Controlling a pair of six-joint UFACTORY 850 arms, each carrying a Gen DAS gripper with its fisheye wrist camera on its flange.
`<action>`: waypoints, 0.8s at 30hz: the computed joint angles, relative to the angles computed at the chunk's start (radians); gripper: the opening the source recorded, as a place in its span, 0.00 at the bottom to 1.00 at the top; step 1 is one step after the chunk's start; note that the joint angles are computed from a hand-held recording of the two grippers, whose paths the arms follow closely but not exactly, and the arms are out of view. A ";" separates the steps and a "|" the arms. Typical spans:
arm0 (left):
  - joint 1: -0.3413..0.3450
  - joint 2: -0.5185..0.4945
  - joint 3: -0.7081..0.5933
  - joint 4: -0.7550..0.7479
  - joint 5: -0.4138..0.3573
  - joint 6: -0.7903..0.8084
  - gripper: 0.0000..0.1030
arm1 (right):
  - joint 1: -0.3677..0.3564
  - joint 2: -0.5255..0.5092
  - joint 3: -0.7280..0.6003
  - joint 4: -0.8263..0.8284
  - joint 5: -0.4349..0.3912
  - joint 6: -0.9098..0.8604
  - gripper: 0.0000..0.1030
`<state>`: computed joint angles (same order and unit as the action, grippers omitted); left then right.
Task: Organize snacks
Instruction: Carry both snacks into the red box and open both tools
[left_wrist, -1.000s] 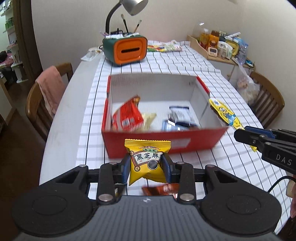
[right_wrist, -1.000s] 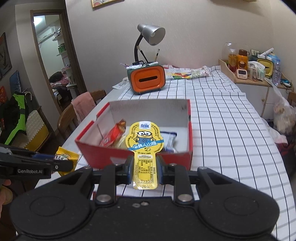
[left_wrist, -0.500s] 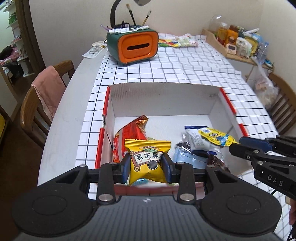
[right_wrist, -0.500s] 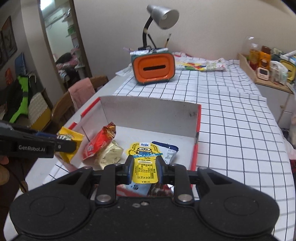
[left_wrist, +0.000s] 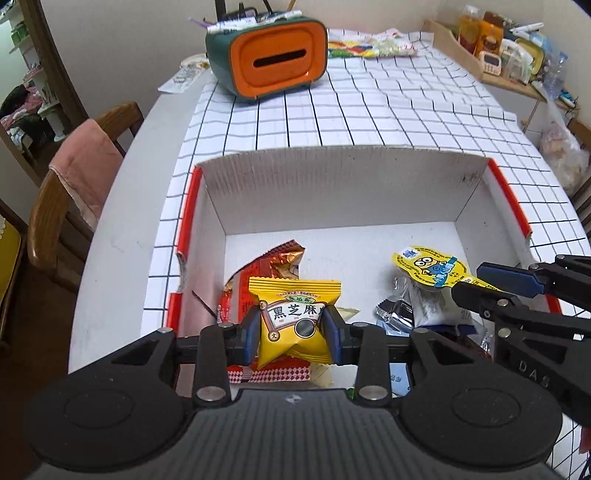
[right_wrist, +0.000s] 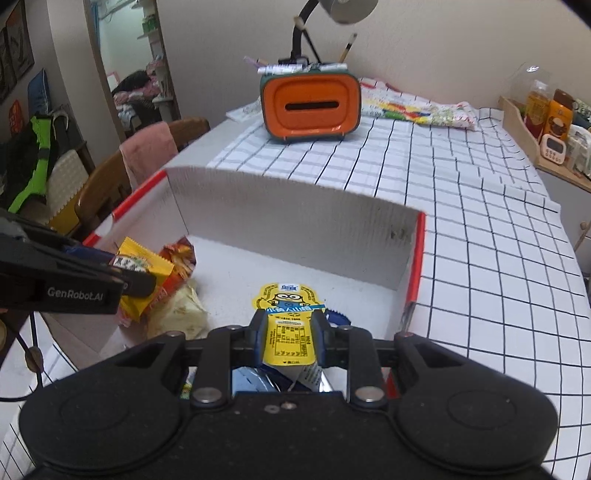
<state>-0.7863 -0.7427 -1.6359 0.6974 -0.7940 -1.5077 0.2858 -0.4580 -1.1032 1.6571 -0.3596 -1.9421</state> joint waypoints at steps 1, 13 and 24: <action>0.002 -0.007 -0.007 -0.018 0.003 0.016 0.34 | 0.001 -0.005 -0.005 -0.020 0.000 0.015 0.23; -0.010 -0.049 -0.061 -0.022 -0.052 0.045 0.35 | -0.003 -0.019 -0.032 -0.246 -0.027 0.211 0.24; -0.028 0.055 0.082 0.094 0.066 -0.080 0.49 | -0.007 0.063 0.035 -0.200 -0.050 0.238 0.25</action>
<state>-0.8144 -0.6873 -1.5535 0.7913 -0.7282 -1.5872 0.2793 -0.3951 -1.0680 1.4572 -0.4098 -1.7044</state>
